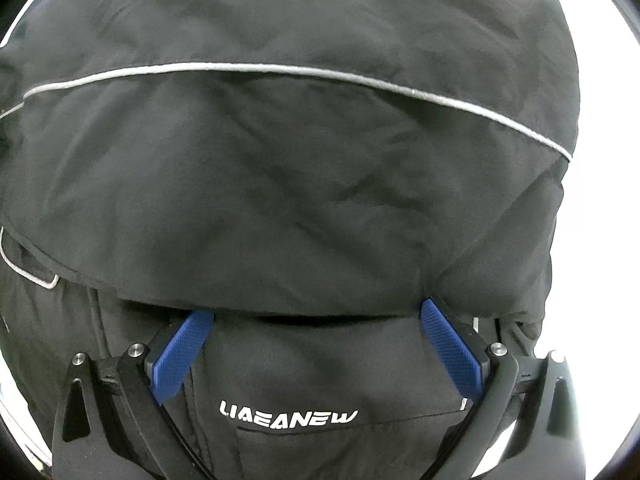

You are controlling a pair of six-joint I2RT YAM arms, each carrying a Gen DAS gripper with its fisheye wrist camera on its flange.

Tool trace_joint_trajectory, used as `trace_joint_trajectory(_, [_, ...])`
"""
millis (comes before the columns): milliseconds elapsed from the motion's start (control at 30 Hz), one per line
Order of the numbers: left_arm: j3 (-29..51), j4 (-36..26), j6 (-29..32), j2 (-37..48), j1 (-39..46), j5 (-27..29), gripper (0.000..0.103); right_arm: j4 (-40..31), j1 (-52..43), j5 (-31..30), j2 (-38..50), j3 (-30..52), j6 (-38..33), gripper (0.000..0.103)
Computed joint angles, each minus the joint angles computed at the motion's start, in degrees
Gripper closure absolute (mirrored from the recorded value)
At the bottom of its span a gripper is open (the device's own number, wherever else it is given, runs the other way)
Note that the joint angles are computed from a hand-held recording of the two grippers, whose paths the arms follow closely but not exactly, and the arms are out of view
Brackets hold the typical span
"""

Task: Fold large clothes
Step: 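Grasp the other sleeve cuff with the left gripper and lift it, then fold the held sleeve across the jacket body and release the left gripper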

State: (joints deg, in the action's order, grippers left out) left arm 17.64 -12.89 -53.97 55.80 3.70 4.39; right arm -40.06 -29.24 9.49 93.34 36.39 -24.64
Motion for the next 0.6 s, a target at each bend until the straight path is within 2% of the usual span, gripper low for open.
trace_joint_trajectory(67, [2.7,-5.6,-1.1,-3.4,-6.0,-5.3,0.083,-0.8,-0.6,-0.7,0.4,0.4,0.2,0.0])
trace_joint_trajectory(133, [5.9,-10.7,-2.2,-6.1,-12.0,-9.9,0.087,-1.3,-0.8,-1.1,0.1,0.5,0.0,0.0])
trace_joint_trajectory(267, [15.2,-19.3,-4.4,-8.5,-28.8,-21.8,0.089,-2.6,-2.0,-2.2,-3.2,-0.2,-0.8,0.0])
trace_joint_trajectory(400, [26.8,-23.8,-7.4,-2.1,-47.8,-33.5,0.09,-3.9,-1.1,-2.3,-14.5,-4.2,-4.2,0.0])
trace_joint_trajectory(467, [33.7,-24.6,-7.9,4.4,-56.7,-38.4,0.09,-5.2,0.0,-2.6,-19.7,-5.6,-5.1,0.0])
trace_joint_trajectory(600, [43.6,-21.3,-6.6,16.3,-65.7,-40.0,0.09,-10.3,-0.3,-6.4,-31.0,-6.7,-7.1,0.0])
